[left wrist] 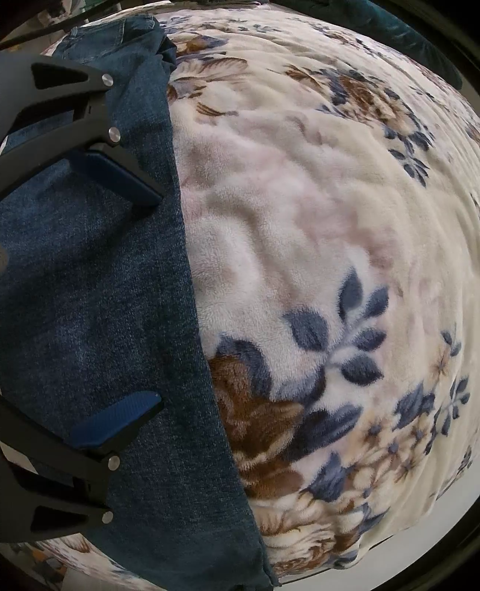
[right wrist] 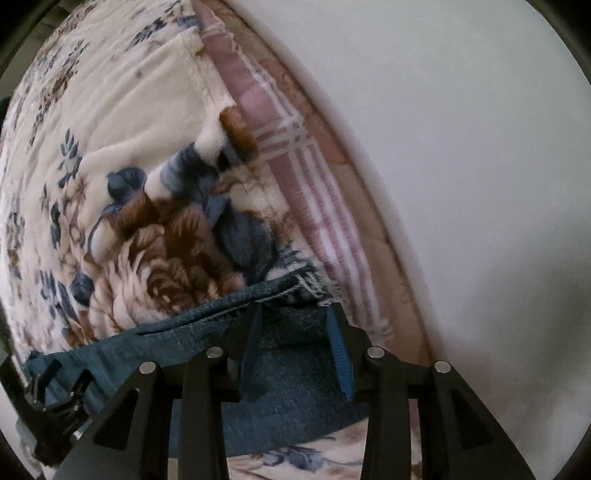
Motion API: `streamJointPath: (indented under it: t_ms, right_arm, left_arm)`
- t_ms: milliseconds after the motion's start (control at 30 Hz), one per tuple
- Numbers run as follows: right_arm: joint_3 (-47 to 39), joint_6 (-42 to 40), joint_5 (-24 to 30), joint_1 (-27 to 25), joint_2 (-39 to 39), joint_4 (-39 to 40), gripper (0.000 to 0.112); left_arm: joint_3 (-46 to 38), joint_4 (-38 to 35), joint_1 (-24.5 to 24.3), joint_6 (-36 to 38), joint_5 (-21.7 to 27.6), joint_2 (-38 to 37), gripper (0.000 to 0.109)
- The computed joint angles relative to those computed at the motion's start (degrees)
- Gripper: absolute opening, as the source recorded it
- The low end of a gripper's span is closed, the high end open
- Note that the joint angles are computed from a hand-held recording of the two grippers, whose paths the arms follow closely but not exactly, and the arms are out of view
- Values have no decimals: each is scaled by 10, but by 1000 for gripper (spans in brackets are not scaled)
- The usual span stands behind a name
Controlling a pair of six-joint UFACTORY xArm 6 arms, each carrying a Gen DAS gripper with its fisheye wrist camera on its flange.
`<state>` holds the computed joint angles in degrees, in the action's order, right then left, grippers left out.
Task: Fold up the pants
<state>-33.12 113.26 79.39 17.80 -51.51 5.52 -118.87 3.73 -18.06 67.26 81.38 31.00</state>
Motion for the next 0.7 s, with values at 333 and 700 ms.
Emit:
streamJointPath:
  t_ms: [333,700]
  right_arm:
    - [-12,-72,-23,-15,75,14,31]
    - [9,5,-7,-27,71,37,2]
  left_arm:
    - [12,2,0,-2,-15,-4,103]
    - [1,-8,6,-19,-7,5,103]
